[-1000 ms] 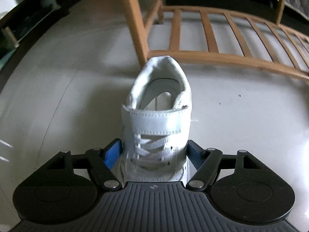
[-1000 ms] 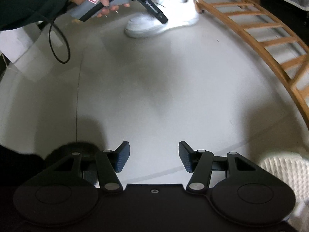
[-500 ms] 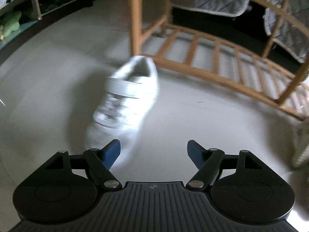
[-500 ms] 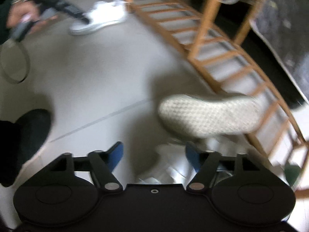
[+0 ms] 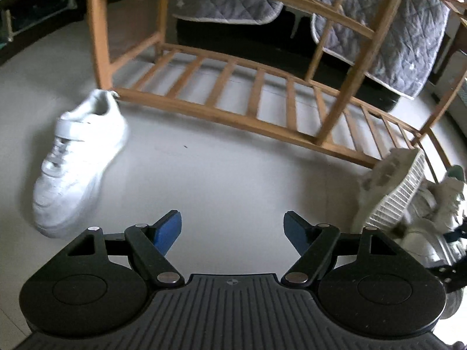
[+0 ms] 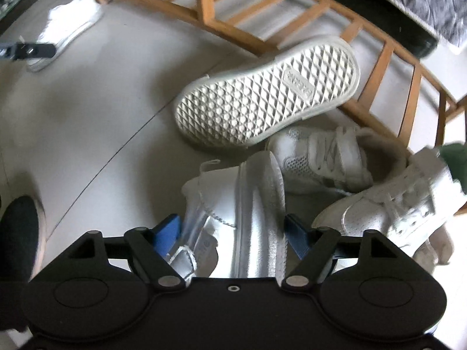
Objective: Organize scattered shoes
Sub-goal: 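Move the right gripper to the shoe pile toward a white velcro sneaker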
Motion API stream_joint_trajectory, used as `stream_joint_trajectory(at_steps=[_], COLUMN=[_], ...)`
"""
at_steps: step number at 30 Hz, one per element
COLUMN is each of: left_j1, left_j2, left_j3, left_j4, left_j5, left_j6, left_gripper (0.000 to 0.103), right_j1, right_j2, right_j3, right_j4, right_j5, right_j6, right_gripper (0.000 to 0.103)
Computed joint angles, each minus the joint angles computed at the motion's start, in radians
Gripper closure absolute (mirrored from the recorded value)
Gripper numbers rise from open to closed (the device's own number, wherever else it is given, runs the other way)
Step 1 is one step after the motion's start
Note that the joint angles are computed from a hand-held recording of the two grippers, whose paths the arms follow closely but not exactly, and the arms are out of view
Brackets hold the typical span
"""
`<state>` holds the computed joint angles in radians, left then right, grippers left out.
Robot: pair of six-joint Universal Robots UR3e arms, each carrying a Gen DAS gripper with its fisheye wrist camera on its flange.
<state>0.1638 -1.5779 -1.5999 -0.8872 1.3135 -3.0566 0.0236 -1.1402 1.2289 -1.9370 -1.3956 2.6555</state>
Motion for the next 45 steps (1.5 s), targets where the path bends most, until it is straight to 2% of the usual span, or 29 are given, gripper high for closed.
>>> stream_joint_trajectory(at_steps=[5,11,17,23,26,29,31,34,40,45], left_j1=[-0.015,0.012,0.05,0.089,0.112,0.138,0.145,0.156,0.148,0.134], left_j2=[0.007,0.038,0.059,0.08,0.09,0.098,0.102,0.109,0.108,0.099], left_j3=[-0.017,-0.047,-0.06,-0.066,-0.069,-0.072,-0.066,-0.064,-0.07,-0.065], left_j4=[-0.017,-0.007,-0.013,-0.017,-0.024,-0.032,-0.041,-0.045,-0.066,-0.098], left_j5=[-0.004,-0.013,-0.007,0.007,0.011,-0.002,0.001,-0.007,-0.015,-0.028], left_j6=[-0.013,-0.044,-0.068,-0.06,-0.072,-0.085,-0.077,-0.071,-0.042,-0.04], left_gripper=[0.025,0.025,0.025,0.025,0.025,0.025,0.025,0.025,0.025,0.025], right_j1=[-0.016,-0.064,-0.063,-0.015,0.019,0.058,0.07,0.079,0.057,0.041], right_j2=[0.008,-0.033,-0.048,0.073,0.165,0.31,0.368,0.476,0.567,0.534], right_j3=[-0.026,-0.01,-0.004,-0.152,-0.251,-0.424,-0.495,-0.599,-0.705,-0.713], right_j4=[0.053,0.109,0.174,0.215,0.186,0.15,0.135,0.06,0.077,0.104], right_j5=[0.019,0.097,0.22,0.383,0.439,0.523,0.566,0.648,0.653,0.583], right_j6=[0.033,0.06,0.052,0.12,0.183,0.31,0.372,0.529,0.664,0.578], right_gripper=[0.022,0.025,0.026,0.026,0.026,0.026,0.026,0.026,0.024,0.024])
